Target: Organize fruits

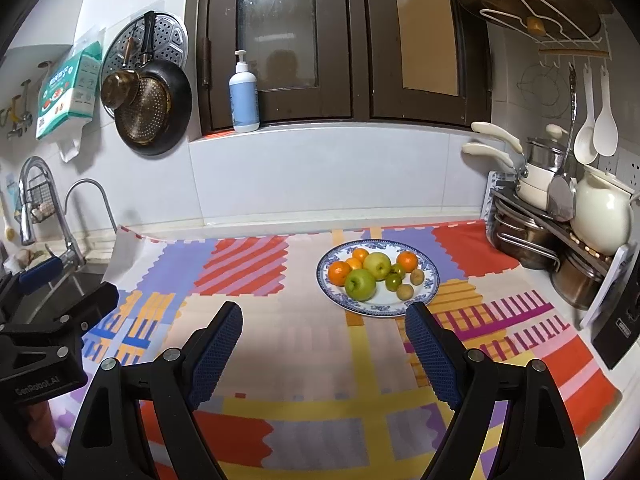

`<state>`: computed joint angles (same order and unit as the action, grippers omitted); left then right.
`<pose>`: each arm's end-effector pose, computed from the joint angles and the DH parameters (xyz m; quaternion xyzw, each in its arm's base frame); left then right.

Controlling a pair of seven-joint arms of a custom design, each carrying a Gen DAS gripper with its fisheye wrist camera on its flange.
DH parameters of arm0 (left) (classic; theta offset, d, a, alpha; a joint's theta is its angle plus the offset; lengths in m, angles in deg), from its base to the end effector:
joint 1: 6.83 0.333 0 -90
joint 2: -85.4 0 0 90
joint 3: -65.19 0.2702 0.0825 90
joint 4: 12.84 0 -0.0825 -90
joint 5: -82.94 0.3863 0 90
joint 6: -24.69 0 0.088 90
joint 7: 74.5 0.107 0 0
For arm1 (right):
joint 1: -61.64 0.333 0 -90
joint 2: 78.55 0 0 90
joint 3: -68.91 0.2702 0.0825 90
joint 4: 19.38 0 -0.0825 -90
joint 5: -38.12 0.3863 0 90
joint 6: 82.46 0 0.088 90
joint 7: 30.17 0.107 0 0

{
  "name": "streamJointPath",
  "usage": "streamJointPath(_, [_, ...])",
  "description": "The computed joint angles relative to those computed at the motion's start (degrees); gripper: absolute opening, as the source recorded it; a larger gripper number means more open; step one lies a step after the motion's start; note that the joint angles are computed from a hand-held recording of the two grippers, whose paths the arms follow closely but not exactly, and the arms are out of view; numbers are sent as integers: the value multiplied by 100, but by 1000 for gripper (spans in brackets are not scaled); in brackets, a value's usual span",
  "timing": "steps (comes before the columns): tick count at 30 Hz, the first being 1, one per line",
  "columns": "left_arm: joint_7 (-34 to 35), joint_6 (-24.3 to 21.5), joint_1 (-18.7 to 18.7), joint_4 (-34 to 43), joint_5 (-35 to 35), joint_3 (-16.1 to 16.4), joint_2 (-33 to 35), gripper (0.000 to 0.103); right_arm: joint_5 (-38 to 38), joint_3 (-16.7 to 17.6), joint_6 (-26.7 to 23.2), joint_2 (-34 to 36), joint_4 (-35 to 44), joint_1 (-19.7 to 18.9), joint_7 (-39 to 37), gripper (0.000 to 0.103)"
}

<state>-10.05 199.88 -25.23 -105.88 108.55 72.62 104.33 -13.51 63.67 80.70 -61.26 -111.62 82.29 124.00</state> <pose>0.6649 -0.1763 0.5172 -0.5363 0.6570 -0.3881 0.3606 0.6443 0.2286 0.5031 -0.5825 0.6338 -0.3461 0.3730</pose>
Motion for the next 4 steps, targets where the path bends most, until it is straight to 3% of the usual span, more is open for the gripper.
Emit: streamJointPath(4, [134, -15, 88, 24, -106, -105, 20, 103, -10, 4, -54, -17, -7, 23, 34, 84])
